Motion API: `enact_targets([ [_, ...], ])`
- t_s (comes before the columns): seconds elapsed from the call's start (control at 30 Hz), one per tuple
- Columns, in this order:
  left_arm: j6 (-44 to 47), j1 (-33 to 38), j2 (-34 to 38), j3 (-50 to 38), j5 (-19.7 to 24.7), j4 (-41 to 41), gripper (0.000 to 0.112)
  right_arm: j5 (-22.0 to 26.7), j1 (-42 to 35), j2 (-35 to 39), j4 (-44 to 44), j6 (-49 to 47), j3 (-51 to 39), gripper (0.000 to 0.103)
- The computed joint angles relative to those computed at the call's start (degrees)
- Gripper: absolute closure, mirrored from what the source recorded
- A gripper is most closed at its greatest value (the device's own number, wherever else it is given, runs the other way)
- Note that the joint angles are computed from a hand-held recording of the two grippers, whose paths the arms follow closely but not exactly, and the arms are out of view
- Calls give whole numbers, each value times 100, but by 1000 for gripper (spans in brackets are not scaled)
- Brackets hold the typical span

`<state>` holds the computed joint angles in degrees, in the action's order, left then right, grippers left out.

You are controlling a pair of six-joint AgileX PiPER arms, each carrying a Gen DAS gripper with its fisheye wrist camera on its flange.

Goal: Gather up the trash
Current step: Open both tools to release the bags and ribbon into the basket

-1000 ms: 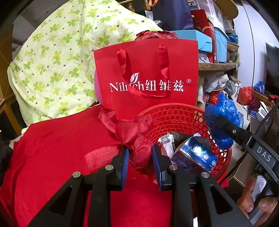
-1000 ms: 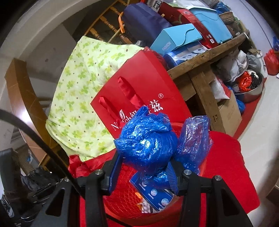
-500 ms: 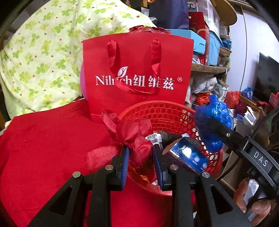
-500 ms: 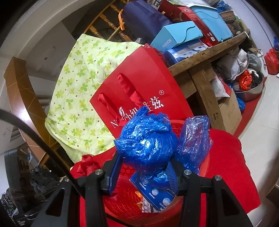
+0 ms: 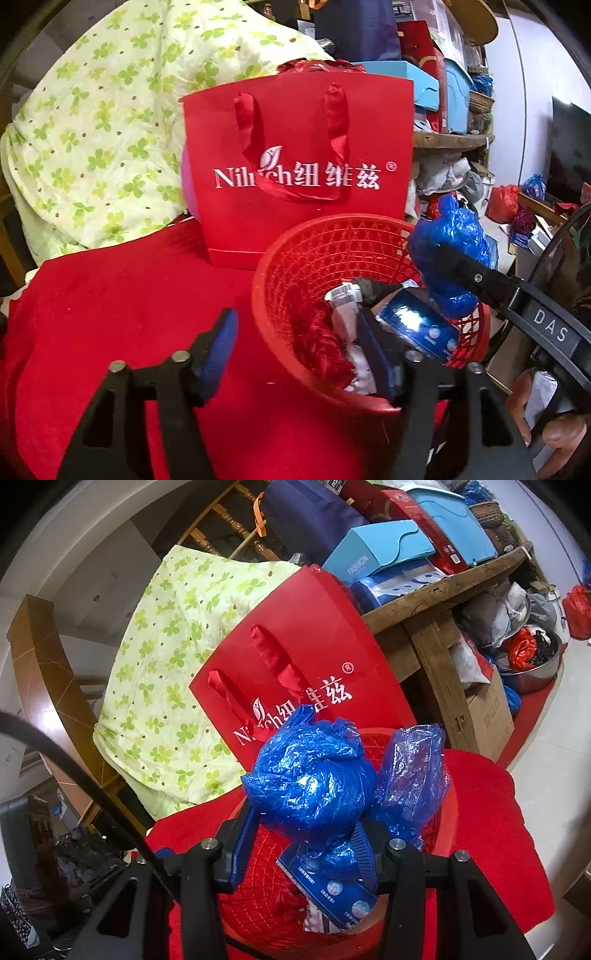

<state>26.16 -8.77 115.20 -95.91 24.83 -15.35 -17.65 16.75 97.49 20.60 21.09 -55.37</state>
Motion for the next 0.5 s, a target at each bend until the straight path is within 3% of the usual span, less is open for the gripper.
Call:
enact_targets([
  [0.2,-103,187,-85,145,-58,71,39,177,141,195,513,-572,-301,51],
  [0.5,-204,426,-141,253,-55,86,38,262,306,379,1387,-1483,-576,37],
])
